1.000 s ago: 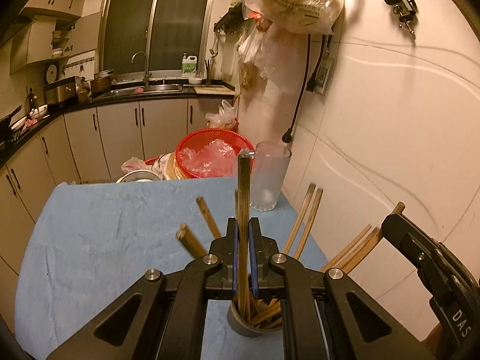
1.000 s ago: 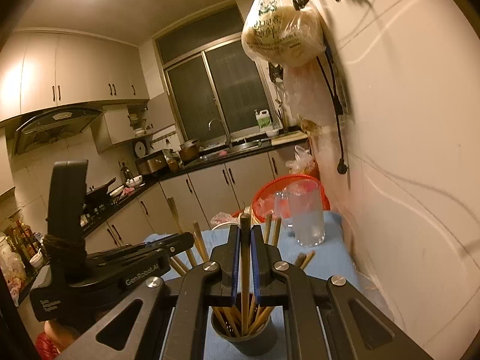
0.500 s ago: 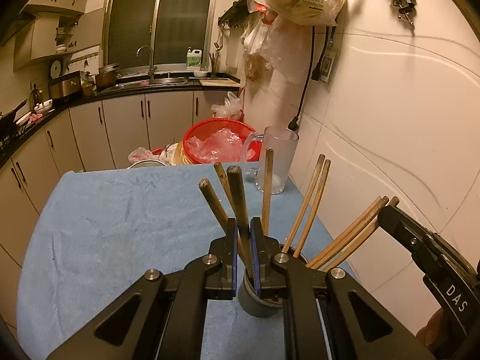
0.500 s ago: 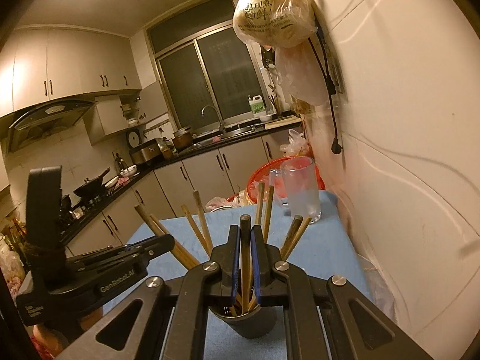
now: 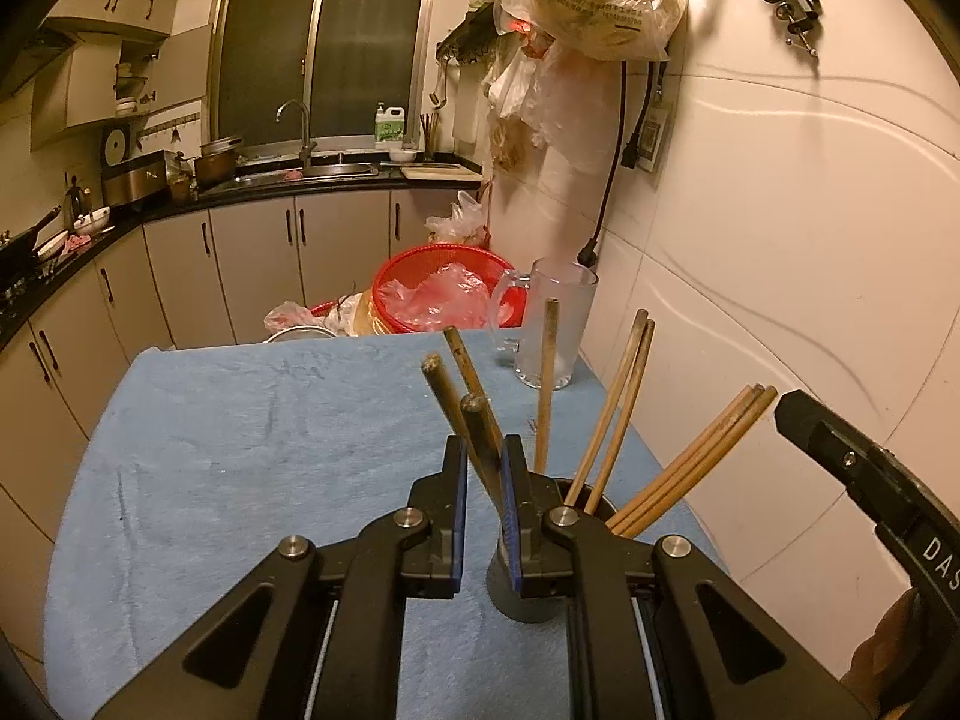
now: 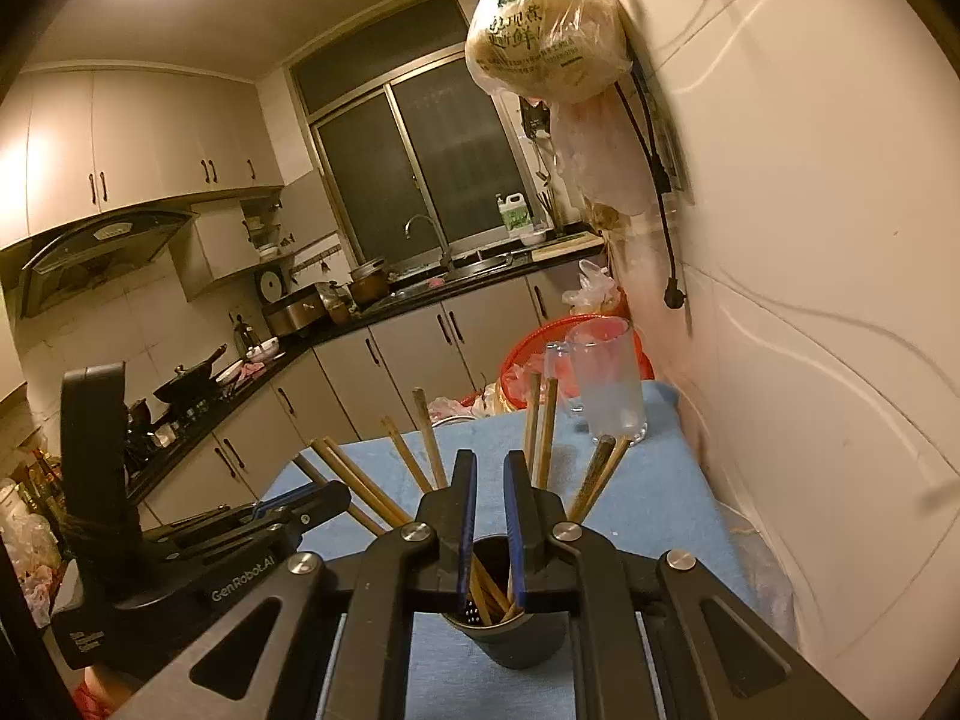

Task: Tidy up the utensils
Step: 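Open both tools to release the chopsticks and pull back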

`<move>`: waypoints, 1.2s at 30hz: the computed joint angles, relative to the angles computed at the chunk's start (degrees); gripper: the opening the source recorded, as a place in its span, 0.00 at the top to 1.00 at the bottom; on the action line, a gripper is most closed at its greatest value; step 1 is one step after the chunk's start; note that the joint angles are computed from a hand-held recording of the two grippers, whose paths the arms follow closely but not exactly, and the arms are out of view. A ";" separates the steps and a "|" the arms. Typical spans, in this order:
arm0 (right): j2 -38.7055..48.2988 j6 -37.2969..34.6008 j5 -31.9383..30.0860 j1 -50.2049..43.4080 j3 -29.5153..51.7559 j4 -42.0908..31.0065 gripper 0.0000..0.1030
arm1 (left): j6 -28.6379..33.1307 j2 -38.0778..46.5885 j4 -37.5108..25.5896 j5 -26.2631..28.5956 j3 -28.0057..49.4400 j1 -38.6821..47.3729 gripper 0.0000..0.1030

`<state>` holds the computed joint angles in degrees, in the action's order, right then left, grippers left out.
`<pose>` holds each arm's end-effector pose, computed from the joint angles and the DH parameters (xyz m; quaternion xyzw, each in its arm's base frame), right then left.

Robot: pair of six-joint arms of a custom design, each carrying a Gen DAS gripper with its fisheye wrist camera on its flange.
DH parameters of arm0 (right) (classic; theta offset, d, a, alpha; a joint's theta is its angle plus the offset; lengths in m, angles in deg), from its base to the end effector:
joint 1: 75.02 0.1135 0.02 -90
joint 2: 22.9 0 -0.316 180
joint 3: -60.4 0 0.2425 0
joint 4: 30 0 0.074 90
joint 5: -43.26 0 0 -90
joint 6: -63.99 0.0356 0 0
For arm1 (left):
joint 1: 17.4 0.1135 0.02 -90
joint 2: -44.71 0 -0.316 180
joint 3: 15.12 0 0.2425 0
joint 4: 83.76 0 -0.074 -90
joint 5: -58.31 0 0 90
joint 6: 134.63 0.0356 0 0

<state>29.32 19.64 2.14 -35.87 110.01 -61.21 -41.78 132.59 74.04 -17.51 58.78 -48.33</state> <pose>0.1329 0.0736 0.2980 0.2400 0.7908 0.0195 0.5627 0.2796 -0.1777 0.3066 0.3105 0.8305 -0.2157 0.4090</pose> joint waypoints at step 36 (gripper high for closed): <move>9.54 36.89 12.98 15.77 10.29 -35.25 0.27 | 3.04 -4.06 3.27 -7.04 -7.22 3.75 0.23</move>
<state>38.85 56.53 15.12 -20.10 120.31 -96.47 -38.74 128.53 77.31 -24.55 51.56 -44.58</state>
